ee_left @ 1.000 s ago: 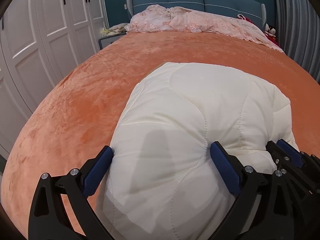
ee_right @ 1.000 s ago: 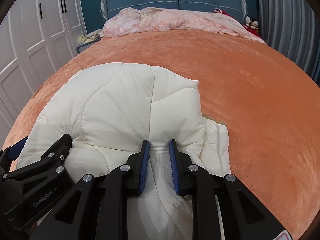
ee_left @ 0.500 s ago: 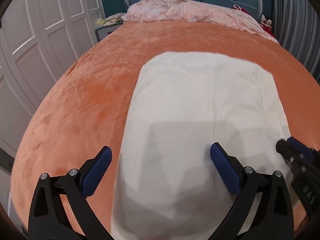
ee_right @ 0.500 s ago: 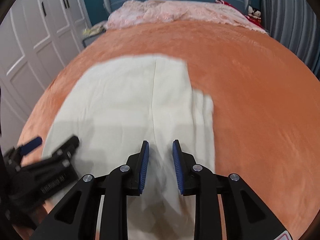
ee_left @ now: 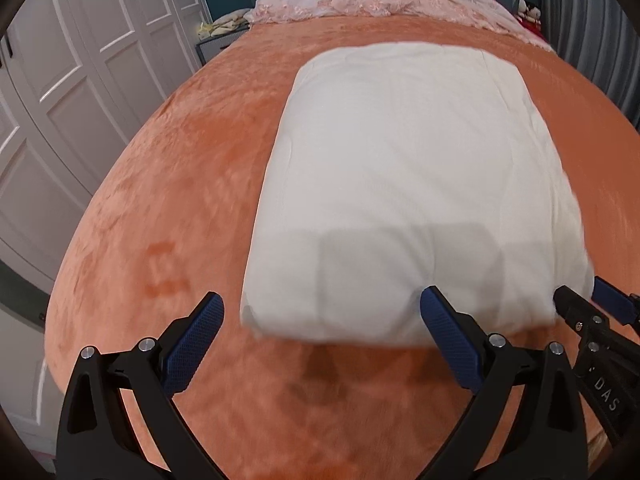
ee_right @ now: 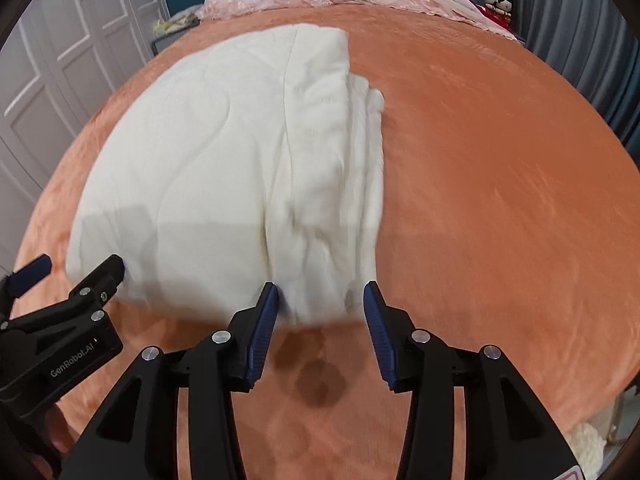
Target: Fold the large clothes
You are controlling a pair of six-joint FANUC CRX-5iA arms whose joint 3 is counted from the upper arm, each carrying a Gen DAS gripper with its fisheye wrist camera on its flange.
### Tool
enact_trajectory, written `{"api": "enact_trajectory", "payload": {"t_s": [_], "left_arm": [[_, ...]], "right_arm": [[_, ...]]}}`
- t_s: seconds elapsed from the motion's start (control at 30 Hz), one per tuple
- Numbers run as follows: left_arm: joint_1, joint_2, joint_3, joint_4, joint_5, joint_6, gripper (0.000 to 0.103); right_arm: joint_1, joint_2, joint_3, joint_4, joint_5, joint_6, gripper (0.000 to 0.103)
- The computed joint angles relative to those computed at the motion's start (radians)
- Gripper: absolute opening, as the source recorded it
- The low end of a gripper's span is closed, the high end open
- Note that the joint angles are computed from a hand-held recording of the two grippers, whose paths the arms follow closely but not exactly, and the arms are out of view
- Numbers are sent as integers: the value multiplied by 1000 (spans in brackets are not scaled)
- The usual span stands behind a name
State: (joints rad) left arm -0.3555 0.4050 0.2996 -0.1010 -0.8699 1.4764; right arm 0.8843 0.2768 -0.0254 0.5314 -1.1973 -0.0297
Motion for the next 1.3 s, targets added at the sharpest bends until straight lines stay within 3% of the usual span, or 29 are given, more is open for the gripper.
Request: {"api": "enact_trajectory", "payload": {"t_s": [0.17,0.3,0.4,0.9,1.3], "left_arm": [[3,-72,-101,-17,7,-13,96],[12,-144,-195,-4,35,-23,96],[14,-186,-251,-1,56,-13,96],[50,-348,-459,74,199,-31,96],[38,-393,-504,12,249,19,96]], "right_arm": [[61,-12,-16,-54,-33,-25,45],[132,-46,-73,10,-47,-112,65],[180,-59,-96,78,-80,-185,72],[298,-59,-126,214,-181,-338,79],[320,-52,-128,214,-196,-363,79]]}}
